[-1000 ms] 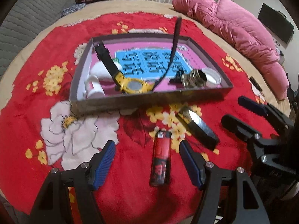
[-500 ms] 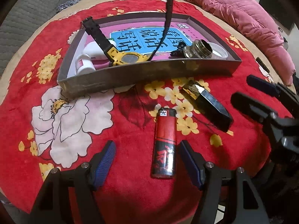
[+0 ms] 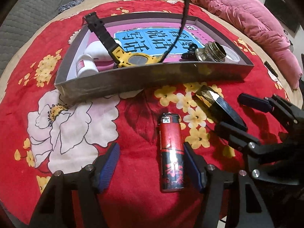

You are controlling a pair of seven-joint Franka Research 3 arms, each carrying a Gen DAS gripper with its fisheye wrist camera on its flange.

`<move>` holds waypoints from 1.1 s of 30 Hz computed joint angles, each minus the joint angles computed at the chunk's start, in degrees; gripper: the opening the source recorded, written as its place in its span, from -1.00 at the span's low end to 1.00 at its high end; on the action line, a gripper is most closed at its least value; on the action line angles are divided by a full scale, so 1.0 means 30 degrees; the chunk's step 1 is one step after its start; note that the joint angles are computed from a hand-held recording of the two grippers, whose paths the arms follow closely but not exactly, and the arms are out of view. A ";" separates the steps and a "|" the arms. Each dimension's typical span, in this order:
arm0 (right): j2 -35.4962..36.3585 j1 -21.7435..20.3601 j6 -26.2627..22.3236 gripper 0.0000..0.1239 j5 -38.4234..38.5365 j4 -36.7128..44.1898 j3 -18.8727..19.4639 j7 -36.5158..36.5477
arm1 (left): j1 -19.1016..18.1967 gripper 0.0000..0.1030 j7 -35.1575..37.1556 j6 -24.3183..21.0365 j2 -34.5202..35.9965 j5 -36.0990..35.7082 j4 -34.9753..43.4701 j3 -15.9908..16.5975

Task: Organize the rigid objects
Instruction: 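Grasp the red lighter with the left tool while the right tool grasps the black tube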

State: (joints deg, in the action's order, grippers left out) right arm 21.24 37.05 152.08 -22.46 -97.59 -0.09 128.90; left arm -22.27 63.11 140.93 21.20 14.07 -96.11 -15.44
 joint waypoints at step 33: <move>0.0309 -0.0030 0.1440 -0.63 0.0686 0.0001 0.0067 -0.1591 | 0.1005 -0.56 -0.0856 0.2635 -0.0206 -0.0835 -0.1119 0.0053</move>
